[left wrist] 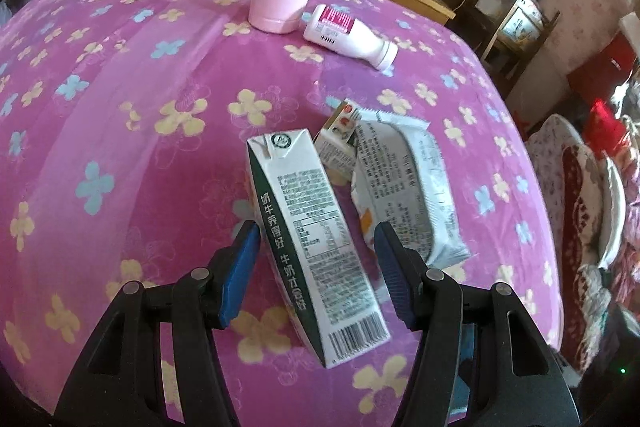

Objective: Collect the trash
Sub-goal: 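Grasp the white-green milk carton with the left tool while the right tool grasps the blue wipes pack, then carry the milk carton and blue wipes pack over the white bucket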

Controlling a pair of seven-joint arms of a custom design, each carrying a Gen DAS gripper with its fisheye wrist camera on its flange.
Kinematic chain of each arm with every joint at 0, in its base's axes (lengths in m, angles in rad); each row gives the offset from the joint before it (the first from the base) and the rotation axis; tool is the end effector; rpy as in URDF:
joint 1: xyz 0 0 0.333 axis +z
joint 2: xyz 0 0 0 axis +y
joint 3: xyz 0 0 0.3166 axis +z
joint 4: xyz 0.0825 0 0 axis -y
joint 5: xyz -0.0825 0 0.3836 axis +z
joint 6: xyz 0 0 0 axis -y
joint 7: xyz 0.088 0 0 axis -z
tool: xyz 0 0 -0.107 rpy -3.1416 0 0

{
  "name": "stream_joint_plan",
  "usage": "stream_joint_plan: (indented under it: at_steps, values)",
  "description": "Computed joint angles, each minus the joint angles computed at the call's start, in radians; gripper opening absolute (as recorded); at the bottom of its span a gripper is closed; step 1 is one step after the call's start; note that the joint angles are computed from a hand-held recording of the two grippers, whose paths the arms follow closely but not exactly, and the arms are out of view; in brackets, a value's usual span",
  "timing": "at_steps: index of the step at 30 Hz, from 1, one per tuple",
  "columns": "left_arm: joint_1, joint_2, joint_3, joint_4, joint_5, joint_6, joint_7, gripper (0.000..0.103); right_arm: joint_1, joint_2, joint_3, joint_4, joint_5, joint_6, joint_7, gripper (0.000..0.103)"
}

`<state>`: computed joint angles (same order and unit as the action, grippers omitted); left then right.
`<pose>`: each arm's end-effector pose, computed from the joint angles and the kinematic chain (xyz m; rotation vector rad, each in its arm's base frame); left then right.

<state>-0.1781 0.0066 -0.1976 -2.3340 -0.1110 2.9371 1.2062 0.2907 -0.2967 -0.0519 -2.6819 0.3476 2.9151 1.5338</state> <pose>0.5144 -0.1951 0.4020 -2.0944 1.9119 -0.8295 0.4295 0.0831 0.3866 -1.8068 1.8886 -0.2530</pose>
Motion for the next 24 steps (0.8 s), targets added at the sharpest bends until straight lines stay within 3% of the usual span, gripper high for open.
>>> stream_joint_plan:
  at_steps: [4,5,6,7,8,13,17,24]
  values:
    - [0.003,0.019,-0.011,0.001,-0.139,0.0,0.117,0.057,-0.009,-0.003,0.02,-0.027,-0.049,0.053,-0.007,0.079]
    - [0.004,0.015,-0.014,-0.007,-0.181,0.007,0.149,0.056,-0.018,-0.008,0.028,-0.04,-0.068,0.073,-0.006,0.065]
    - [0.003,0.01,-0.015,-0.015,-0.204,0.017,0.166,0.051,-0.001,-0.015,0.009,-0.049,-0.071,0.086,-0.019,0.061]
    - [0.001,0.001,-0.014,-0.025,-0.214,0.023,0.177,0.049,0.05,-0.024,-0.042,-0.052,-0.021,0.083,-0.066,0.057]
    - [0.0,-0.009,-0.012,-0.033,-0.199,0.023,0.167,0.046,0.087,-0.03,-0.08,-0.051,0.016,0.079,-0.1,0.047]
    - [-0.031,-0.08,-0.002,-0.09,-0.263,0.067,0.235,0.044,0.08,-0.091,-0.085,-0.073,0.042,0.086,-0.142,0.046]
    - [-0.094,-0.13,0.027,-0.118,-0.354,0.076,0.32,0.043,0.047,-0.145,-0.062,-0.091,0.01,0.086,-0.128,0.046]
    - [-0.182,-0.207,0.046,-0.161,-0.381,0.11,0.357,0.043,0.001,-0.257,-0.052,-0.139,-0.051,0.064,-0.097,0.046]
